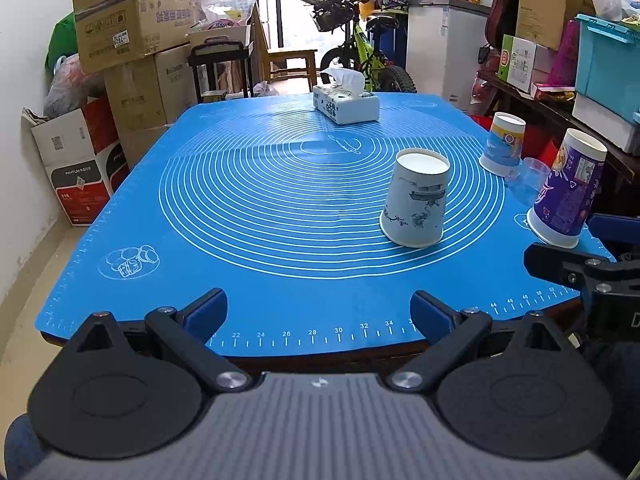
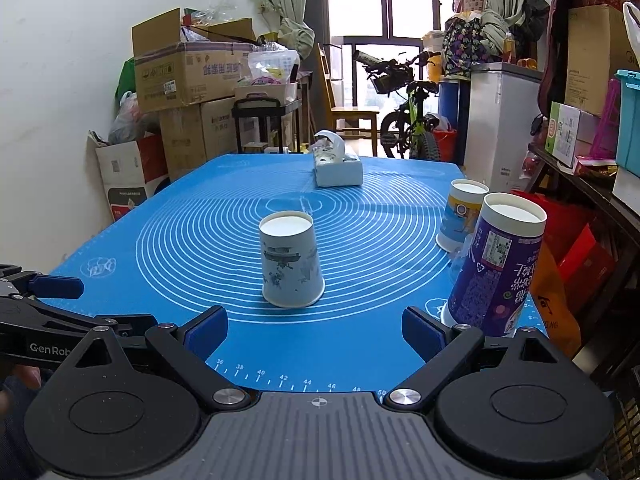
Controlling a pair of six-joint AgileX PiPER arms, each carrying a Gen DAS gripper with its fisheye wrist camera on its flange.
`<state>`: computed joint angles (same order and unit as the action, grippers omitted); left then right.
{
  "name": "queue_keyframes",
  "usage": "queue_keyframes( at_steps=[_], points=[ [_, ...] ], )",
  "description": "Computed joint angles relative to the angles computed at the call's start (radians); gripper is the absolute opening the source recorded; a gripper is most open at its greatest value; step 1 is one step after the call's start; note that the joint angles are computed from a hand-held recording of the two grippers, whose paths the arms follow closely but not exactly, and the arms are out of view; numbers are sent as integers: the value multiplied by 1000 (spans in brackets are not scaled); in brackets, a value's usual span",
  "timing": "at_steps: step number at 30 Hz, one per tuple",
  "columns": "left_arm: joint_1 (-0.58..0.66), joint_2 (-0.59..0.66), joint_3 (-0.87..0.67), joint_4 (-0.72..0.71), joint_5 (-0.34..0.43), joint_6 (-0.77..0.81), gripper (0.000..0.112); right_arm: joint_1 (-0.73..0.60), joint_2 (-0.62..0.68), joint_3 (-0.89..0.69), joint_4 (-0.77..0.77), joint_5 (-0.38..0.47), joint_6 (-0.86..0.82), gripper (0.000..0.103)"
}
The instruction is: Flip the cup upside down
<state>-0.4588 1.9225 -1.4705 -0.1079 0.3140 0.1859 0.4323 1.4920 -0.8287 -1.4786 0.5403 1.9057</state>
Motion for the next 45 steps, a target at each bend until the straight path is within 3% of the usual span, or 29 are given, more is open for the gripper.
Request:
queue_keyframes(
  at_steps=[45],
  points=[
    [1,10,-14,8,9,-5,97,-14,-12,16,-4,-20,3,94]
  ],
)
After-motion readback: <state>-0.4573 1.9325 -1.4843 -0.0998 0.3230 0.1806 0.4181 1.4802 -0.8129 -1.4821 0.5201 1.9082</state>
